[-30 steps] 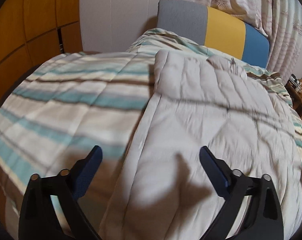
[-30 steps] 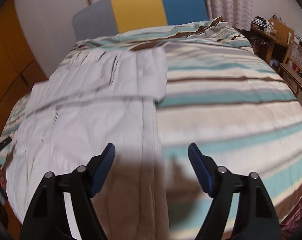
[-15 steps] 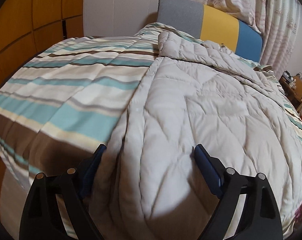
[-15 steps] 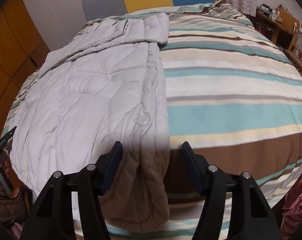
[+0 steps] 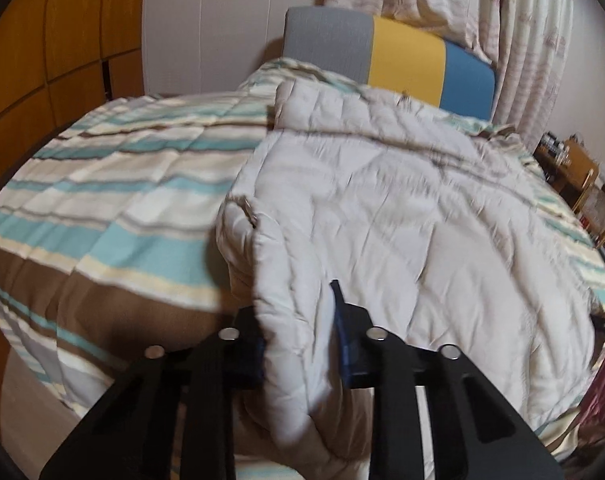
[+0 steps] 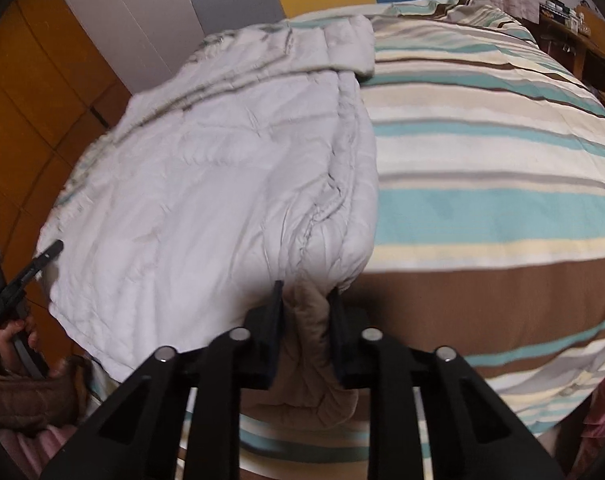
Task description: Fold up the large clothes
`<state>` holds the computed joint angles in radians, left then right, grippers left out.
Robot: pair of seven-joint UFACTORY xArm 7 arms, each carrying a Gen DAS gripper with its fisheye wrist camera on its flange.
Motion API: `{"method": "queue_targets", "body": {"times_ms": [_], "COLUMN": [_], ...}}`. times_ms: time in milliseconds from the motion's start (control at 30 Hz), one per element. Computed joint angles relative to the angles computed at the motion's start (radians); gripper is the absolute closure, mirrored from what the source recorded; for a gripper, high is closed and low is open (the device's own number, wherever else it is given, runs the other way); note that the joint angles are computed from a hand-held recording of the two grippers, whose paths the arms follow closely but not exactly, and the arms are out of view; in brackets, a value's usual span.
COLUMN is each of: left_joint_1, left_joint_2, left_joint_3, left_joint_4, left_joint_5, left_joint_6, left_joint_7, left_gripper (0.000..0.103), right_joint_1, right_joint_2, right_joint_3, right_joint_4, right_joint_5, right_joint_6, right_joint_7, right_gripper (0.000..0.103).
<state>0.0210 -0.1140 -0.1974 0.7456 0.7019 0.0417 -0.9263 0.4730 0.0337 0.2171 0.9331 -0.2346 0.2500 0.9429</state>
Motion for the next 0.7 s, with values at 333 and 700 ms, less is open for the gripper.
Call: {"method": "queue_targets", "body": {"times_ms": [333, 700], "left_joint_1": [-0.115, -0.187], "left_joint_2": [0.108, 0.406], "left_joint_3": [0.077, 0.147], "left_joint_4": [0.215, 0.651], "left_joint_5": [-0.269, -0.47], "left_joint_6": [0.007, 0.164], "left_joint_7": [0.285, 0.458], "left_gripper": [0.084, 0.084], "right_joint_1": [-0.033, -0.082], "right_joint_2": [0.057, 0.288], "right_joint_3": [-0.037, -0.064], "right_joint_4": [0.126, 0.479], "right_joint_5": [0.085, 0.188], "right_joint_6": [-0.142, -0.047], "right_joint_7": [-0.092, -0.188], "right_gripper": [0.09, 0.09]}}
